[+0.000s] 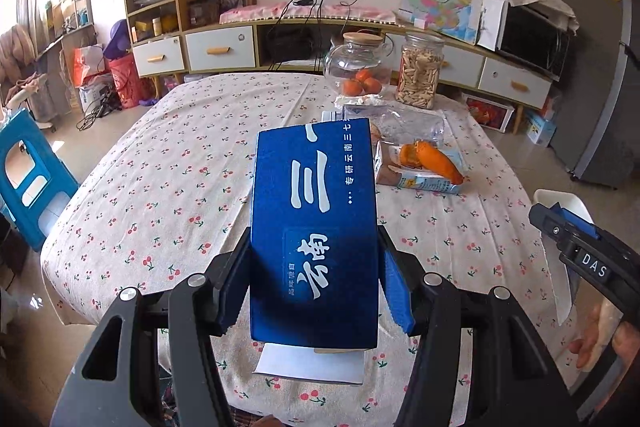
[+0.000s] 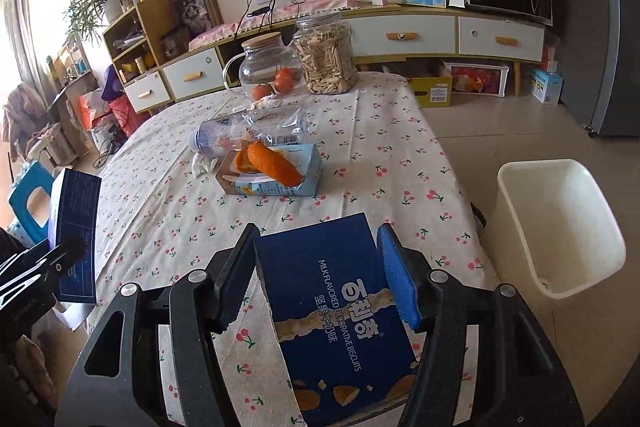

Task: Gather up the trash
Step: 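Carry both boxes to the white bin while the right tool opens to drop the biscuit box, then open the left tool over the bin to drop the Yunnan box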

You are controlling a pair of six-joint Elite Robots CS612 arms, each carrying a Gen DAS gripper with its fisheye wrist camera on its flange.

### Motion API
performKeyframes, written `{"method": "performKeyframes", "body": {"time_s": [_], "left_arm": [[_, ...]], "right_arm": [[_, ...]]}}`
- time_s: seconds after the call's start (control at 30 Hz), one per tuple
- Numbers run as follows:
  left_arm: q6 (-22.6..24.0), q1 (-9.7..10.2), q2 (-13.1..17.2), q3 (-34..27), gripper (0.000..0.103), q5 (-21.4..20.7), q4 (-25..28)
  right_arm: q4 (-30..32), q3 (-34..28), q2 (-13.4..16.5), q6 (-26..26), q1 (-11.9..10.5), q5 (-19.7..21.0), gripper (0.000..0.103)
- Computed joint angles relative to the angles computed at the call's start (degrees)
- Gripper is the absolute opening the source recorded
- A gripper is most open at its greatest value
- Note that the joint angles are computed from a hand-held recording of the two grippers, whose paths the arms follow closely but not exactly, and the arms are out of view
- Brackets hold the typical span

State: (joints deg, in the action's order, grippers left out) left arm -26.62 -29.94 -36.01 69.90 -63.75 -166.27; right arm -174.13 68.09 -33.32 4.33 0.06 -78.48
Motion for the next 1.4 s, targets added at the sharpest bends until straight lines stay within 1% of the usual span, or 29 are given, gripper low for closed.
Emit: {"method": "performKeyframes", "body": {"time_s": [0.37,0.53,0.7,0.87,1.0,1.13,1.17,1.23,1.27,1.33,1.4], "left_arm": [[3.9,-1.34,2.9,-5.9,0.057,-1.0,1.2],[6.5,-2.12,4.7,-9.4,0.057,-2.3,1.9],[9.2,-2.80,6.6,-13.3,0.057,-4.2,3.2],[11.0,-3.37,8.9,-17.8,0.057,-6.4,5.1],[12.3,-3.76,10.8,-21.6,0.057,-8.0,7.2],[13.6,-4.14,12.6,-25.1,0.057,-9.4,8.9],[13.9,-4.24,13.0,-26.0,0.057,-9.8,9.3],[14.6,-4.42,14.2,-28.2,0.057,-10.5,10.4],[14.9,-4.50,14.8,-29.5,0.057,-10.9,11.0],[15.6,-4.69,16.0,-32.0,0.057,-11.7,12.4],[16.4,-4.93,17.3,-34.8,0.057,-12.6,13.6]], "right_arm": [[-2.3,0.8,-0.2,3.5,-2.4,-3.1,0.057],[-3.4,1.3,-0.2,5.2,-3.7,-5.1,0.057],[-4.5,1.2,0.0,6.2,-4.8,-8.3,0.057],[-4.9,-0.8,1.3,6.6,-5.7,-13.5,0.057],[-4.1,-3.5,3.0,6.8,-6.2,-18.1,0.058],[-0.9,-7.2,5.0,6.6,-6.5,-23.9,0.059],[0.6,-8.2,5.5,6.6,-6.7,-25.1,0.060],[3.1,-9.5,6.1,7.5,-7.1,-26.6,0.074],[3.5,-9.6,6.2,8.1,-7.3,-27.2,0.077],[3.7,-9.4,6.3,9.1,-7.6,-28.3,0.087],[3.2,-8.6,6.1,10.2,-7.8,-29.4,0.092]]}}
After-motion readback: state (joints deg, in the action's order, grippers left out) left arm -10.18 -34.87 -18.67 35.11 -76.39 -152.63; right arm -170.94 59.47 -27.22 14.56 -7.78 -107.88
